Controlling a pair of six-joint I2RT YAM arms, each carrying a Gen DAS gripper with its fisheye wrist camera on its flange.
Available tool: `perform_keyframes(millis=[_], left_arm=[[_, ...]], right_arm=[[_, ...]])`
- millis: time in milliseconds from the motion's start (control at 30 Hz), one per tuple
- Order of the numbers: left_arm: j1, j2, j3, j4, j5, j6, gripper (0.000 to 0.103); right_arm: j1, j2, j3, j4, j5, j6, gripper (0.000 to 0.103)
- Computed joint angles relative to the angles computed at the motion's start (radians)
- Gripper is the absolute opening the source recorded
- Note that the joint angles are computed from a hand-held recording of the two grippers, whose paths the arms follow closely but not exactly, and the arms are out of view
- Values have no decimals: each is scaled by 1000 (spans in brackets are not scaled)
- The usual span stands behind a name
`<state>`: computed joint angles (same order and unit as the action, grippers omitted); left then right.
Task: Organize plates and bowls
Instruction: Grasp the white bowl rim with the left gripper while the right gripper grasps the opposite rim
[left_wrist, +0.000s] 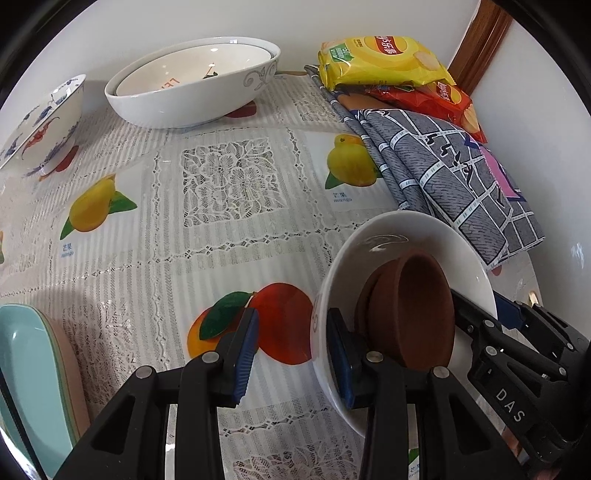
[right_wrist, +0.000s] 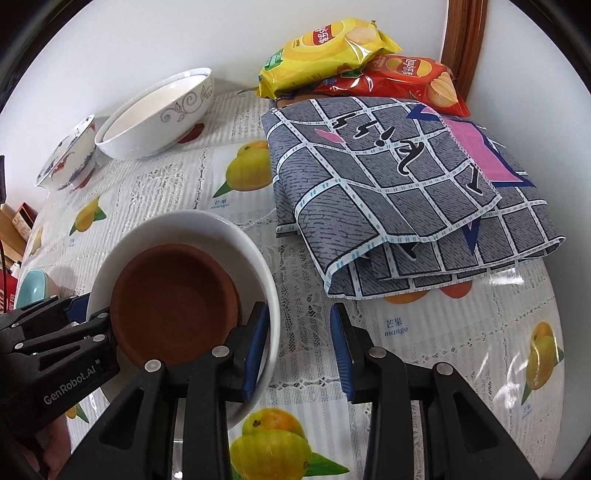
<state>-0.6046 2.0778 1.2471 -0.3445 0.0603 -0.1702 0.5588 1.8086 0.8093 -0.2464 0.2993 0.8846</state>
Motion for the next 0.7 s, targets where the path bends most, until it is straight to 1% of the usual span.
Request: perform_keyframes(millis=[233,400,467,600,700], left_arm=[[5,-6,-21,28,17,-19,33],[10,-14,-38,44,45,-26,25],[12,-16,-41,49,60,-24,22],[4,-17,-38,46,50,-25,20],[11,-8,-20,24,69,-38,19]], right_arm=[[9,-4,-11,20,14,-10,37],[15,-6,-23,46,13,18,32],[14,-5,-20,49,3,11,27],[13,-4,-18,52,-1,9,26],[5,-7,-24,62,-18,8,26]])
